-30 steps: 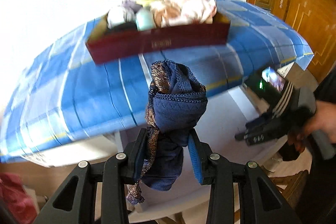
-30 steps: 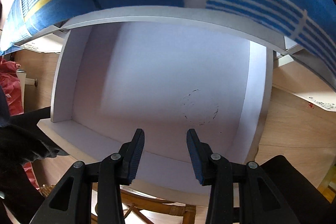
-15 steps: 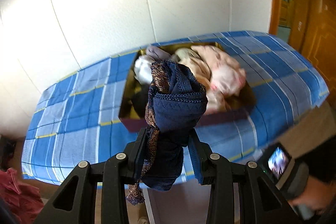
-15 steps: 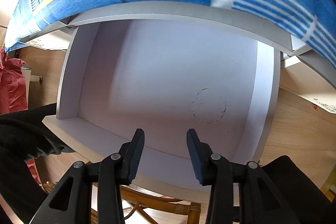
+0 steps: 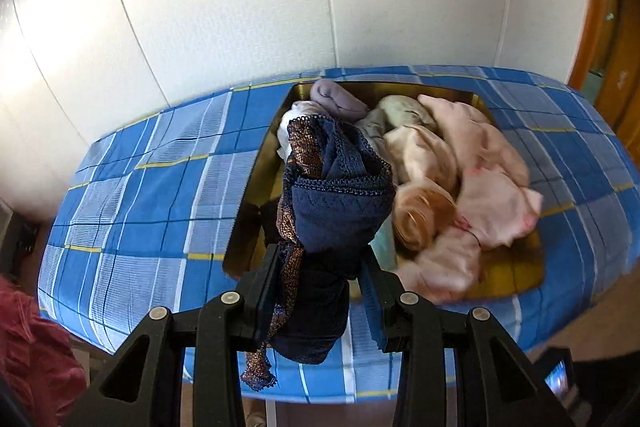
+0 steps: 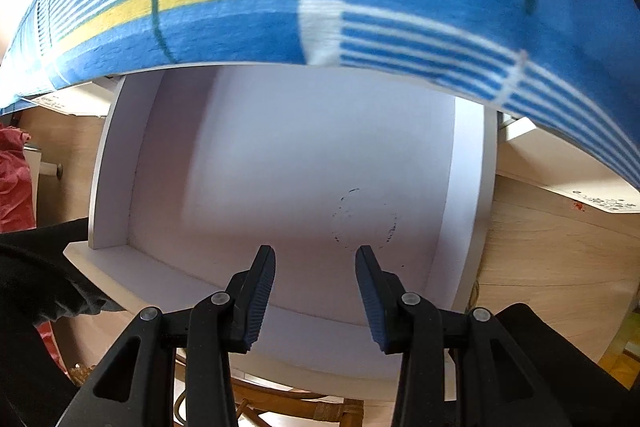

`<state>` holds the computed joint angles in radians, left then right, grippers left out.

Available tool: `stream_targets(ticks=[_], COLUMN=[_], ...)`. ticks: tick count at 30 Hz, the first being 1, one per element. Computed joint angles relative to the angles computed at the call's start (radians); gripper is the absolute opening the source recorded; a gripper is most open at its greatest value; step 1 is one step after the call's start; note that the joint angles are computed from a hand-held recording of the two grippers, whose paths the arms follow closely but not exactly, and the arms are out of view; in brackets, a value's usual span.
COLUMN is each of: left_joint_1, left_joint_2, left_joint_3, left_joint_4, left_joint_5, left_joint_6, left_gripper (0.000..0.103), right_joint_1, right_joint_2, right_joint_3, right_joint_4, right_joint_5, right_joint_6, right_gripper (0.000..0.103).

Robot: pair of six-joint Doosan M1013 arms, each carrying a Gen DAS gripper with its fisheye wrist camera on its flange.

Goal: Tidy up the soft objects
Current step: 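Lower the navy lace item into the box beside the white cloth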

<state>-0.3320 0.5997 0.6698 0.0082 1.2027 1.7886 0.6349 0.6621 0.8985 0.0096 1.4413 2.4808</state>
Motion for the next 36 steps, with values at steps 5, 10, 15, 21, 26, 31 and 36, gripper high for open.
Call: stream_targets(ticks=[5, 10, 15, 21, 26, 31, 36], left_joint_1=[-0.008, -0.006, -0.004, -0.009, -0.008, -0.004, 0.001], left_joint_2=[0.062, 0.101, 0.116, 0.115, 0.119, 0.128, 0.136], left_joint_3=[-0.096, -0.15, -0.152, -0.127, -0.13, -0.14, -0.144], left_joint_4=[0.059, 0.07, 0.079, 0.101, 0.101, 0.091, 0.084], left_joint_5=[0.031, 0.057, 0.065, 0.051, 0.052, 0.06, 0.072], left_joint_6=[-0.031, -0.048, -0.064, -0.05, -0.049, -0.047, -0.051], left_gripper=[0.039, 0.039, 0.039, 0.04, 0.041, 0.043, 0.044], right_joint_1=[0.006, 0.006, 0.011, 0.018, 0.02, 0.023, 0.027], right_joint_2=[0.002, -0.004, -0.008, -0.005, -0.001, 0.01, 0.006], right_joint_3=[-0.008, -0.001, 0.004, -0.007, -0.014, -0.034, -0.033], right_joint_4=[-0.042, -0.063, -0.09, -0.135, -0.149, -0.155, -0.162], right_joint_5=[0.019, 0.014, 0.012, 0.022, 0.022, 0.034, 0.037], right_joint_6=[-0.002, 0.006, 0.02, 0.031, 0.028, 0.021, 0.022], right_gripper=[0.042, 0.042, 0.042, 0.042, 0.042, 0.042, 0.042])
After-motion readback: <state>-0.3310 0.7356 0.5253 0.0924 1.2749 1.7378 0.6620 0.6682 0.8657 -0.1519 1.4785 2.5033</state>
